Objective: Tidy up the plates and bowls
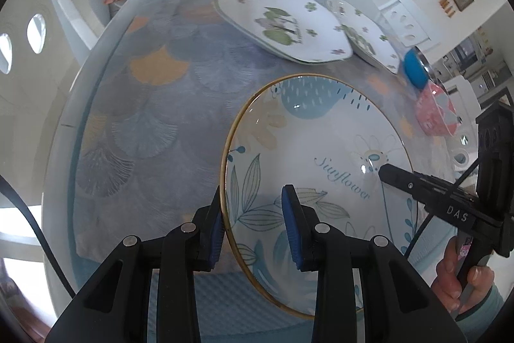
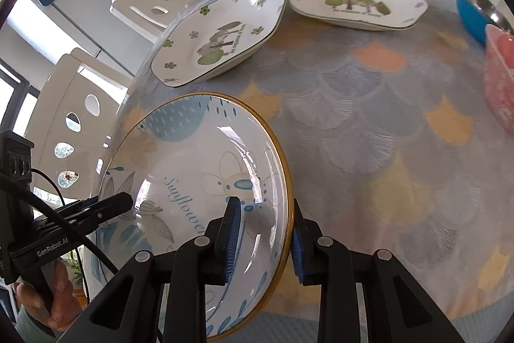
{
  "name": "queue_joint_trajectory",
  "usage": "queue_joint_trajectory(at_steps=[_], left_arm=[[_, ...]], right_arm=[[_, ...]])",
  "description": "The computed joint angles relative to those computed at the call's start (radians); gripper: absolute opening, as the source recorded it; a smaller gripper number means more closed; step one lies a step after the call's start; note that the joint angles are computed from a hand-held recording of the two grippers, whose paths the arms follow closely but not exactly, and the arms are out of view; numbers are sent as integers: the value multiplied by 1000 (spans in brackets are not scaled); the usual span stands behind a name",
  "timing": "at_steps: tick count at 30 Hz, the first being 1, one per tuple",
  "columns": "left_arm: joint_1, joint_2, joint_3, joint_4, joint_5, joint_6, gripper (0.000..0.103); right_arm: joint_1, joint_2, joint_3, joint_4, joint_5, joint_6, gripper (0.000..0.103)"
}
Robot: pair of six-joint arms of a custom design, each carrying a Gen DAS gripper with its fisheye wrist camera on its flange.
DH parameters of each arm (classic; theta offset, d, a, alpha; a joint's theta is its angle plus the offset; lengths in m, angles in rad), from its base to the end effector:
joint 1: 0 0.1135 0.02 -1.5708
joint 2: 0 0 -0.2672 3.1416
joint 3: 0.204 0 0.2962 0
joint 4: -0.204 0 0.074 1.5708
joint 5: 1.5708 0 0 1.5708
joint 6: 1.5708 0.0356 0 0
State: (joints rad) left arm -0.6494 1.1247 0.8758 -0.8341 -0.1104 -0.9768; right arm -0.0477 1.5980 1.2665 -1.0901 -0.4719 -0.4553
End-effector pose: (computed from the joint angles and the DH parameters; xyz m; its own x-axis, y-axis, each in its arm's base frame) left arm 0.2030 -0.1492 0.2446 -0.8578 -0.3829 -0.3430 -0.2697 0.9032 -0.3339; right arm 0.3372 0.0001 0.2384 -0.8761 -0.3503 -0.3312 -0.4568 0.8227 0.3384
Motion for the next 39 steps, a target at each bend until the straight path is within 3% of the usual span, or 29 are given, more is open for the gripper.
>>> queue_joint_trajectory(at_steps=[11, 24, 39], left_arm=[[-90, 107, 77, 24, -7, -3, 30], [-117, 148, 51, 74, 29, -31, 30], [-117, 113, 87, -7, -35, 11, 31]], right_arm=[[-100, -37, -17, -37, 29, -43, 27], [-151, -8, -38, -40, 55, -52, 28], [-126, -2, -21, -49, 84, -51, 28]])
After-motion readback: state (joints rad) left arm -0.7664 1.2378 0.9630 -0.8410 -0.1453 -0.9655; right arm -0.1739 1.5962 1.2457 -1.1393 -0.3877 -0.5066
